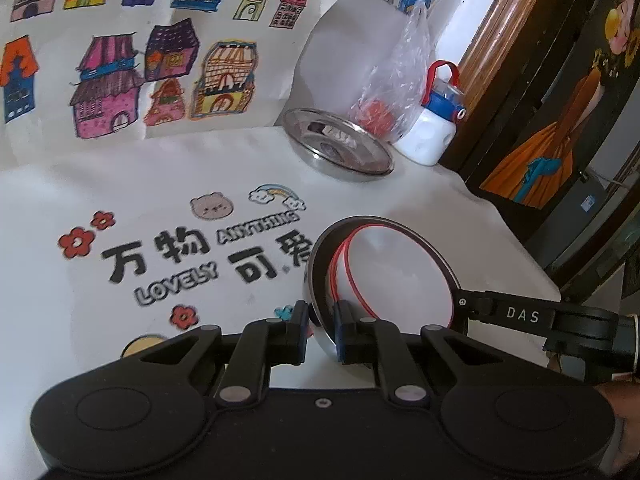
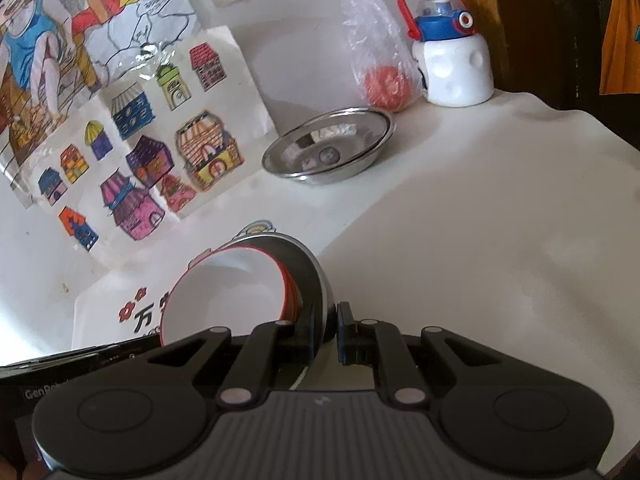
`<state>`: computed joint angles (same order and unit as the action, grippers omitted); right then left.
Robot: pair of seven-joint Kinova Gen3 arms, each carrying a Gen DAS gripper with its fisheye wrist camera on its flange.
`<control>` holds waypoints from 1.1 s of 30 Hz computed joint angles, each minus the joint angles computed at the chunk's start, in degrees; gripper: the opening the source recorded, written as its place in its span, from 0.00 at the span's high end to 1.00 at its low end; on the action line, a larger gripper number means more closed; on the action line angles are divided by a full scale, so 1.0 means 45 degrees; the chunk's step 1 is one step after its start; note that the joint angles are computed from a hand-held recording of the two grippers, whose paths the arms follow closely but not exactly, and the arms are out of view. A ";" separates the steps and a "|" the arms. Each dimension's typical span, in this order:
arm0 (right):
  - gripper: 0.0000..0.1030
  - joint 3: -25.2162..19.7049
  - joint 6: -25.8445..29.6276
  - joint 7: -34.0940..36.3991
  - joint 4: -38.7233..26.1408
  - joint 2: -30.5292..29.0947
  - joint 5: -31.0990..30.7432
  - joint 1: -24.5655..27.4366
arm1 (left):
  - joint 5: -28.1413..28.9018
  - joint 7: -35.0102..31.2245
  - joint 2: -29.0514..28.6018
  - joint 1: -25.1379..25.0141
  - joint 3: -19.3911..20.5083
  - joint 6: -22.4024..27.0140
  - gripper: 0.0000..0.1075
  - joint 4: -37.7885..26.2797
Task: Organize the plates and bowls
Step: 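Lift the steel bowl stack with both tools toward the steel plates by the bottle, then lower the bowl stack onto the steel plates with both tools, open both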
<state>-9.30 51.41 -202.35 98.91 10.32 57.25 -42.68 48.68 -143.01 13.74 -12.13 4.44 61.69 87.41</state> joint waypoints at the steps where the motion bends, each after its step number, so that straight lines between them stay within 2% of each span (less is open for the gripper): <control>1: 0.89 0.0039 -0.0045 -0.0034 0.0017 -0.0016 0.0028 0.0046 | 0.0012 0.0039 0.0028 0.0053 0.0025 -0.0063 0.89 -0.0045; 11: 0.89 0.0374 -0.0607 0.0349 -0.0020 -0.0101 0.0237 0.0834 | -0.0310 0.0897 0.0726 0.0675 0.0480 -0.0674 0.89 -0.1126; 18: 0.89 0.0829 -0.1364 0.1585 -0.0557 0.0016 0.0071 0.1778 | -0.0831 0.2096 0.1543 0.1264 0.0953 -0.1233 0.89 -0.2561; 24: 0.89 0.1352 -0.1881 0.3617 -0.1807 0.0532 -0.0483 0.2593 | -0.1432 0.3242 0.2445 0.1790 0.1394 -0.1774 0.89 -0.4226; 28: 0.89 0.1762 -0.2379 0.5433 -0.2832 0.1146 -0.1461 0.3134 | -0.2052 0.4077 0.3145 0.2181 0.1588 -0.2209 0.90 -0.5390; 33: 0.89 0.2366 -0.3094 0.6909 -0.3722 0.1976 -0.2684 0.3535 | -0.3097 0.5305 0.4270 0.2638 0.1684 -0.2285 0.90 -0.7095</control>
<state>1.35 37.49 -171.26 82.17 19.21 45.17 -26.77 34.75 -119.13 32.95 -0.26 12.02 51.41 55.48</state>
